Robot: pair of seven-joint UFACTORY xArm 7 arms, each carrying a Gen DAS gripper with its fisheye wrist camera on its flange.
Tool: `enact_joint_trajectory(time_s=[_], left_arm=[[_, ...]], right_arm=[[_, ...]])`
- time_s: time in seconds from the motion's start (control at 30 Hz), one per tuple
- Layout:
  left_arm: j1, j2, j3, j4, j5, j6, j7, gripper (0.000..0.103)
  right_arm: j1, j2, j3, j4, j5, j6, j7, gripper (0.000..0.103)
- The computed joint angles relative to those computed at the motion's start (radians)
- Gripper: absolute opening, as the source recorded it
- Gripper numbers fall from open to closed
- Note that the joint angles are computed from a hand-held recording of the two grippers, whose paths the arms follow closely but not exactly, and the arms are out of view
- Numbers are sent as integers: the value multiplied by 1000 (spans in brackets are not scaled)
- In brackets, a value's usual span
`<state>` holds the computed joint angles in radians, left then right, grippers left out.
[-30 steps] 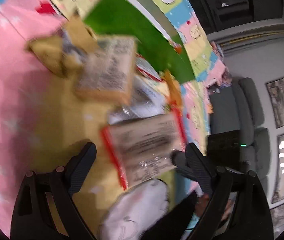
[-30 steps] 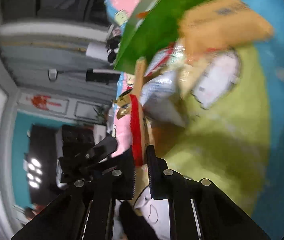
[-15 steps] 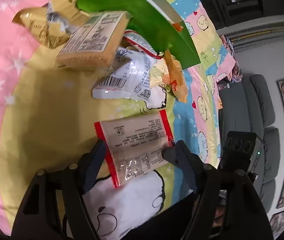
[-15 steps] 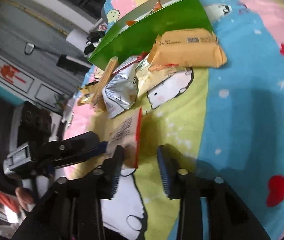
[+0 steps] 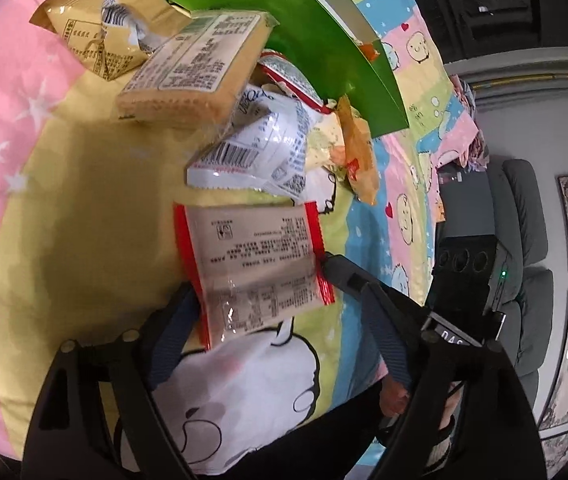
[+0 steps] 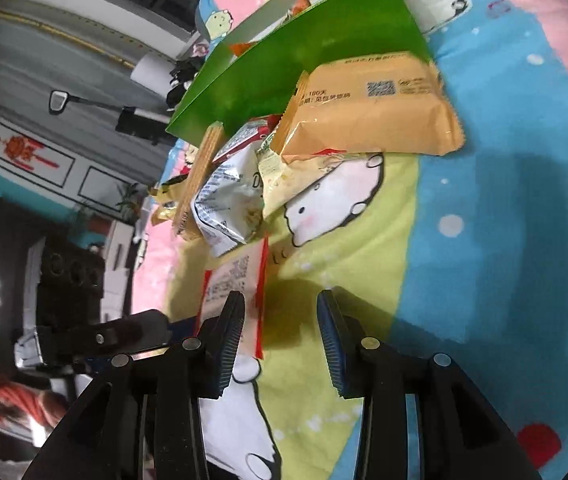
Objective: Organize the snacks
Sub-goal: 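Grasp the red-edged white packet with the left gripper, then carry the red-edged packet into the green box and release it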
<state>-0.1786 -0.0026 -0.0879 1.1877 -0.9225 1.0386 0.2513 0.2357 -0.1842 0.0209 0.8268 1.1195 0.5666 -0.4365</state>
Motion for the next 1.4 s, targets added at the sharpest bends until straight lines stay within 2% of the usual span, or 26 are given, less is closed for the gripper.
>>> enact_joint_trajectory(time_s=[0.17, 0.23, 0.3, 0.4, 0.5, 0.57, 0.67, 0.77, 0.97, 1.17, 1.4], left_arm=[[-3, 4, -3, -2, 27, -36, -23, 59], [-10, 8, -10, 0, 66, -61, -28, 42], [-20, 6, -17, -5, 114, -95, -40, 34], [-25, 3, -19, -18, 122, -123, -37, 28], [-33, -14, -22, -42, 129, -161, -30, 28], [-47, -39, -30, -64, 173, -204, -31, 28], [-61, -53, -25, -79, 173, -221, -17, 28], [-66, -79, -14, -101, 138, -228, 14, 28], [-94, -136, -11, -127, 160, -299, 34, 28], [-111, -118, -1, -76, 141, -337, 65, 28], [-94, -27, -11, 54, 157, -353, 81, 28]], right_arm=[[17, 30, 41, 45, -130, -10, 23, 38], [29, 34, 62, 46, -200, -62, 61, 34], [39, 36, 71, 42, -258, -95, 100, 32], [55, 32, 64, 33, -282, -120, 111, 31], [67, 24, 60, 21, -300, -140, 121, 28], [78, 11, 68, 8, -332, -168, 138, 23], [91, -12, 74, -13, -394, -195, 188, 23], [118, -38, 55, -33, -379, -208, 187, 23], [149, -85, 51, -48, -444, -250, 242, 23], [163, -97, 37, -22, -510, -293, 268, 23], [155, -27, 19, 75, -568, -331, 269, 23]])
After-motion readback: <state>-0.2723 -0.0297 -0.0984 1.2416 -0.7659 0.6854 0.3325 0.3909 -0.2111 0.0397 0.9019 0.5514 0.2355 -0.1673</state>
